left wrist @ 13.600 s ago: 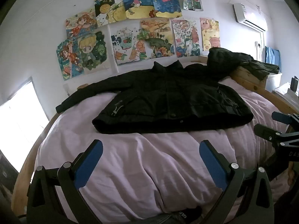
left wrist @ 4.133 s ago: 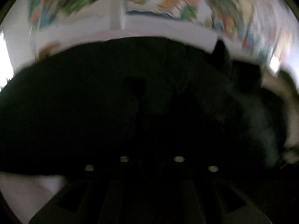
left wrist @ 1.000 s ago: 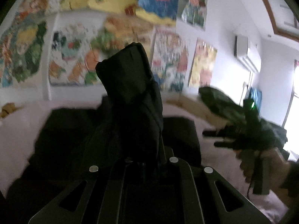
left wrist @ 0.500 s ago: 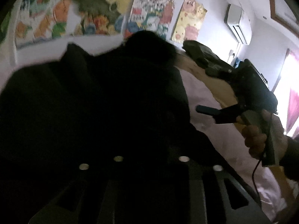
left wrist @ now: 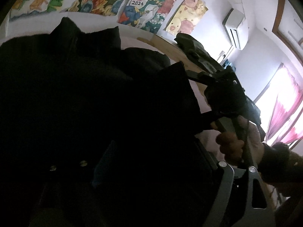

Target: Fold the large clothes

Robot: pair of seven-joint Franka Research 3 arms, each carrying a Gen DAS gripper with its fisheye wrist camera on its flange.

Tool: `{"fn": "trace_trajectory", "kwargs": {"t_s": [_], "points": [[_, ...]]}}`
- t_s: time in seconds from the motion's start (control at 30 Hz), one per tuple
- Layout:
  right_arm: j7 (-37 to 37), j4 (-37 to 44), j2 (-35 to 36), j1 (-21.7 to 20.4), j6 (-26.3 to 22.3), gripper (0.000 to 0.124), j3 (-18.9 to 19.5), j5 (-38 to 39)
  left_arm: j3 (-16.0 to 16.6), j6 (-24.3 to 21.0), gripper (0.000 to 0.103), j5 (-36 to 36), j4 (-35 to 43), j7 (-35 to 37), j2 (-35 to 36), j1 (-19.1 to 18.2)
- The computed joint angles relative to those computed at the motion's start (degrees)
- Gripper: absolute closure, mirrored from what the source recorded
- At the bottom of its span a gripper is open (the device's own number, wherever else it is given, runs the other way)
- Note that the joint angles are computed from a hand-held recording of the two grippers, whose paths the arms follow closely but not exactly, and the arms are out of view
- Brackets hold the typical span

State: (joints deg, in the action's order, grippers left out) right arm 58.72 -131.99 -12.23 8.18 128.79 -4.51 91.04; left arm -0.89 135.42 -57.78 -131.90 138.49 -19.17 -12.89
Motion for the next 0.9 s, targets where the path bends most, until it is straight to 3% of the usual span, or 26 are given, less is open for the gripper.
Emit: {"fn": "trace_trajectory", "kwargs": {"t_s": [0.17,0.23,0.37,0.47,0.53,0.57,0.63,0.7,0.8,0.9], "points": [[-3.1,-2.0,-1.7,-0.1,1.9,0.021,-0.2,3.8,0.7,-1.1,0.026,3.2,-0.5,-3.8,-2.3,1.7],[-5.2,-2.5,-2.4,-0.2,1.3,0.021,-0.5,3.5,-0.3,1.5,0.026,7.6,-1.0,-7.4,-3.1,2.8],[-5.5,-1.7,-2.9,0.2,3.5,0.021,0.6,-2.1,0.0,5.1,0.026,14.6,-2.4,-13.8,-4.7,3.6],[-1.2,-1.0,-2.8,1.2,9.0,0.023,2.5,-8.0,-1.1,7.6,0.026,23.8,-3.0,-22.5,-5.2,6.5],[2.3,-0.7,-2.6,2.1,12.6,0.053,3.6,-13.0,-1.1,9.0,0.026,28.6,-3.2,-26.4,-5.3,8.1],[4.8,-0.4,-2.4,2.4,13.8,0.062,4.0,-16.1,-1.0,10.0,0.026,30.8,-2.9,-28.1,-5.0,8.8],[9.9,-0.4,-2.5,3.0,17.3,0.097,5.1,-22.1,-0.1,12.2,0.026,34.0,-3.2,-30.6,-5.0,9.9],[13.4,-0.2,-2.8,3.8,19.3,0.109,5.1,-26.3,0.9,14.8,0.026,37.3,-2.8,-33.7,-4.3,11.5],[16.6,0.1,-3.8,4.5,23.6,0.113,5.4,-32.6,2.1,19.5,0.026,41.9,-2.1,-37.3,-2.4,13.0],[24.4,1.1,-3.4,3.2,29.1,0.113,7.7,-44.8,1.5,25.7,0.026,48.0,-1.9,-41.8,0.3,14.9]]}}
